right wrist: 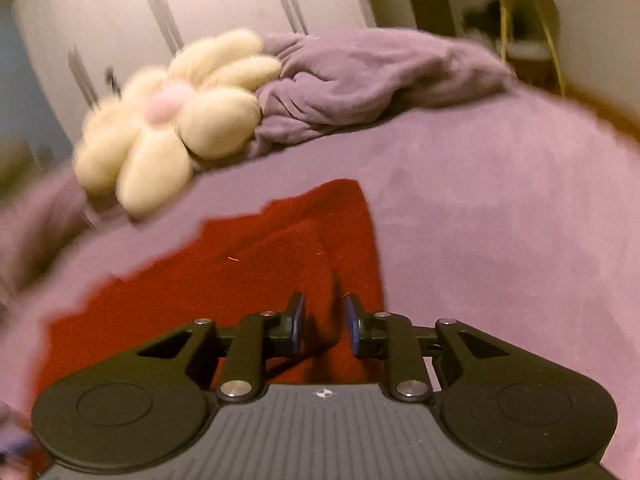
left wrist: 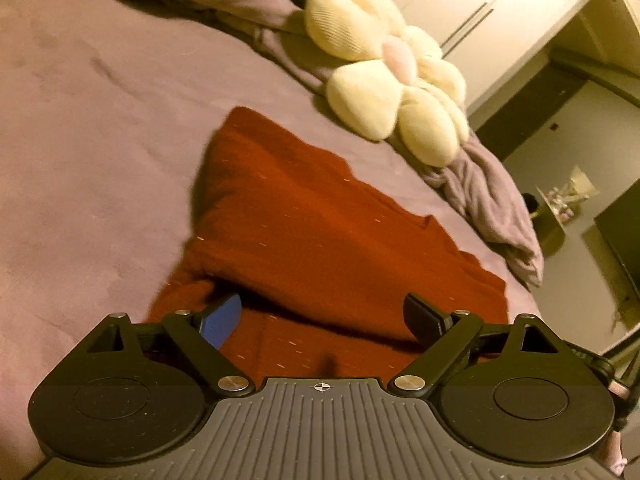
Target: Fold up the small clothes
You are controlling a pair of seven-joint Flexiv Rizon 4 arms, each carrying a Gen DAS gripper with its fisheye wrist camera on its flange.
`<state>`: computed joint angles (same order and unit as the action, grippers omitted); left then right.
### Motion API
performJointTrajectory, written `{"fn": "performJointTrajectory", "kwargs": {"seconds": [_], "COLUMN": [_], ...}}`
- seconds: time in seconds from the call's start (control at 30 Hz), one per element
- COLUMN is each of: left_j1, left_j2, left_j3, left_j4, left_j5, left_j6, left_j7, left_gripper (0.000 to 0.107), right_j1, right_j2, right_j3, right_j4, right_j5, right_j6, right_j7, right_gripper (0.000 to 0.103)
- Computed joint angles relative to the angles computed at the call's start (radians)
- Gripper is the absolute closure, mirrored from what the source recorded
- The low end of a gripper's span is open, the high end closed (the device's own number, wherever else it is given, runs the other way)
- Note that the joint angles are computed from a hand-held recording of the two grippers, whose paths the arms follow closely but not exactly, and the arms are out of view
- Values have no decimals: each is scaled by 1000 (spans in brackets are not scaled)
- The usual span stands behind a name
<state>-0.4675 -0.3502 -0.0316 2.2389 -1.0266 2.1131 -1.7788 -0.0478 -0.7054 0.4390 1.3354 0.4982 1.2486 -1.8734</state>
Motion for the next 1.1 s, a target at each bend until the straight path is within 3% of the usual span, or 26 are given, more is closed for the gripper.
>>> {"fn": "performJointTrajectory", "kwargs": {"seconds": [0.03,0.1,0.2,0.33,0.47,0.53,0.6,0.67,0.77,0.83,0.9,0.93,1.0,1.1], "left_j1": [25,75,129,136,121,119,91,94,52,28,18,-13,-97,-191], "left_j2": [-1,-6,-22,-51,-69,-65,-60,-54,-48,-36,-15,-9,-5,-31], "left_j3": [-13,-34,-53,-35,-1,9,33,33,58,66,66,82,116,121], "left_j4": [4,3,1,-14,-39,-37,-34,-23,-19,-18,-9,-13,-34,-114], "left_j5": [50,149,272,308,300,312,285,287,207,152,131,87,-52,-315], "left_j6": [-5,-26,-16,15,-4,-4,-7,-4,-25,-46,-62,-70,-61,4], "left_j7": [-41,-134,-271,-403,-429,-430,-398,-396,-346,-311,-283,-236,-85,192], "left_gripper": [14,14,14,14,15,15,15,15,15,15,14,14,13,11], "right_j1": [-58,-100,-71,-29,9,-4,-62,-80,3,41,71,78,100,205], "right_j2": [-4,-17,-35,-79,-95,-78,-76,-67,-27,-14,7,20,52,97], "right_j3": [60,98,57,3,-38,-16,49,53,-47,-66,-88,-92,-114,-228], "right_j4": [-17,-40,-68,-137,-160,-134,-130,-115,-50,-12,10,23,67,205], "right_j5": [68,136,181,234,227,240,313,354,244,171,99,76,23,-143], "right_j6": [-66,-145,-197,-247,-247,-206,-204,-206,-168,-98,-80,-63,0,227], "right_j7": [-10,-3,46,164,235,163,72,42,42,-31,-19,-9,8,40], "right_gripper": [78,74,74,75,95,95,96,96,96,97,95,94,81,79]}}
